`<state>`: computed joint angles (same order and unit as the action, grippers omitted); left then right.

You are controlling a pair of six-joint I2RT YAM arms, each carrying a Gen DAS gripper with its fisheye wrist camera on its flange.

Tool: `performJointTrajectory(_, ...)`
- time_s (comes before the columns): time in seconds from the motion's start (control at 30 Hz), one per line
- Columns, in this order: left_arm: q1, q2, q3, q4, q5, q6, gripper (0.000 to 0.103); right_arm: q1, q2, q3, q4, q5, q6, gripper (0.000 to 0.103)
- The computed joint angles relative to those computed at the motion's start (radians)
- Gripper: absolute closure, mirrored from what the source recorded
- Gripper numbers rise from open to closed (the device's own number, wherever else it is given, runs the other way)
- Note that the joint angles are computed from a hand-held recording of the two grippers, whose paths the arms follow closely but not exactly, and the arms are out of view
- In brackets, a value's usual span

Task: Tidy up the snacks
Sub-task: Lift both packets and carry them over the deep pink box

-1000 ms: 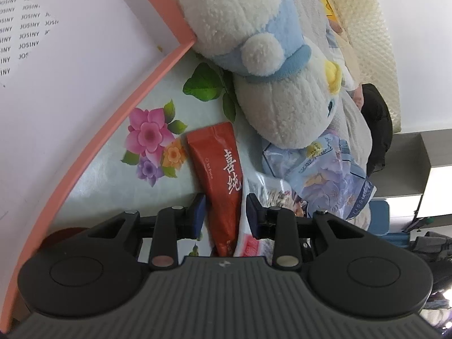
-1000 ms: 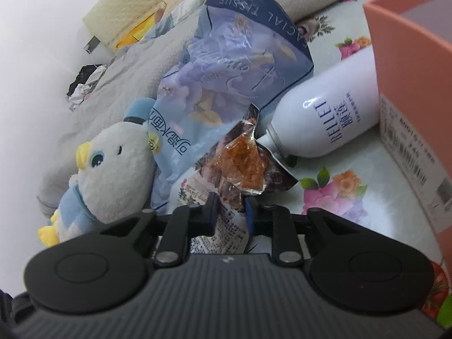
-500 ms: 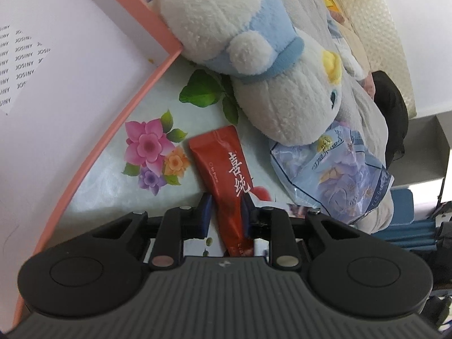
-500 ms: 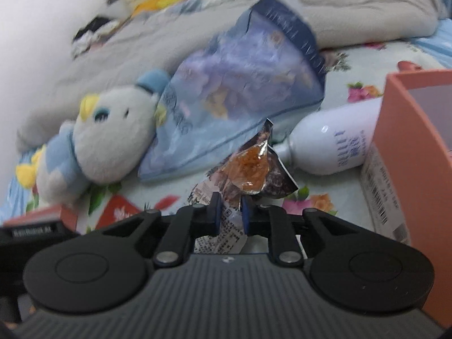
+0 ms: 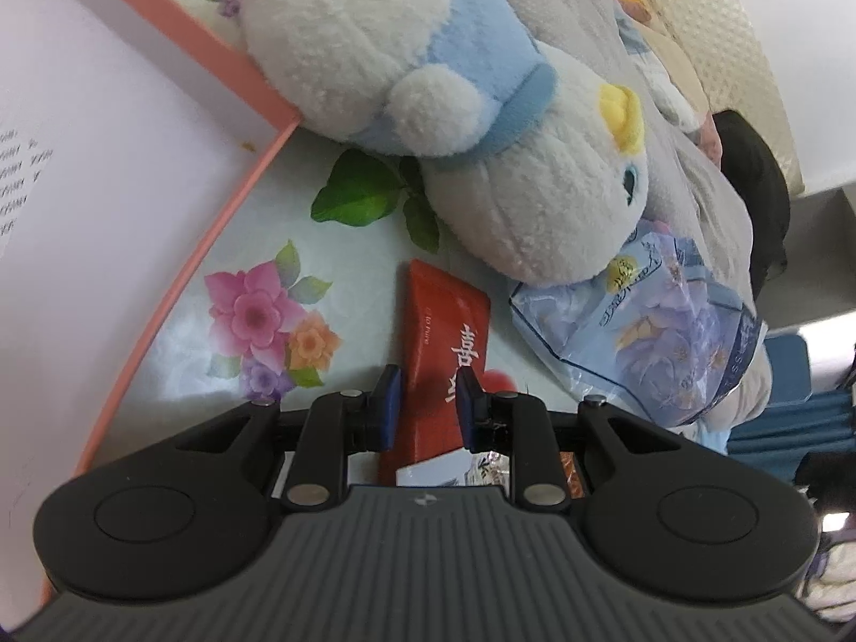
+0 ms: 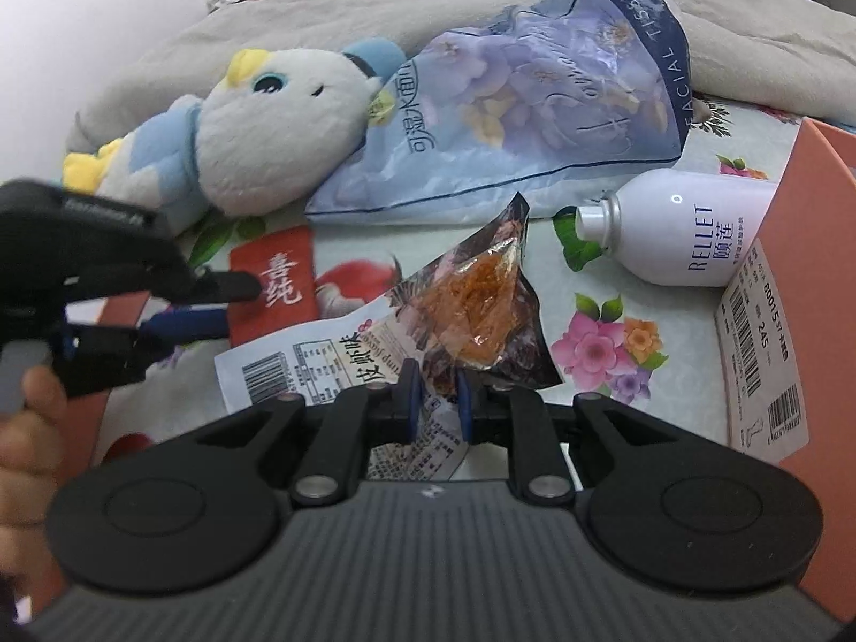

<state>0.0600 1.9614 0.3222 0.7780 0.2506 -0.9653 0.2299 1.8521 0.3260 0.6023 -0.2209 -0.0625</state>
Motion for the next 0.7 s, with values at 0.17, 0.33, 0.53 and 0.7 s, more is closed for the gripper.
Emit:
performJointTrajectory(0.17, -0.062, -0.048, 0.037, -0.125, -0.082, 0.095, 0.087, -0.013, -0.034, -0.032, -0.007, -0.005, -0.014, 0.085)
performJointTrajectory(0.33, -0.161, -0.114, 0.039, -0.218, -0.206, 0.193, 0.088, -0.011, -0.078, -0.084, 0.008, 0.009, -0.03, 0.085)
performJointTrajectory(0.53, -0.222, -0.183, -0.021, -0.244, -0.265, 0.225, 0.088, -0.041, -0.182, -0.15, -0.032, 0.0, -0.063, 0.086)
performJointTrajectory(0.7, -0.253, -0.285, -0.108, -0.264, -0.29, 0.205, 0.092, -0.085, -0.358, -0.226, -0.123, -0.023, -0.105, 0.087)
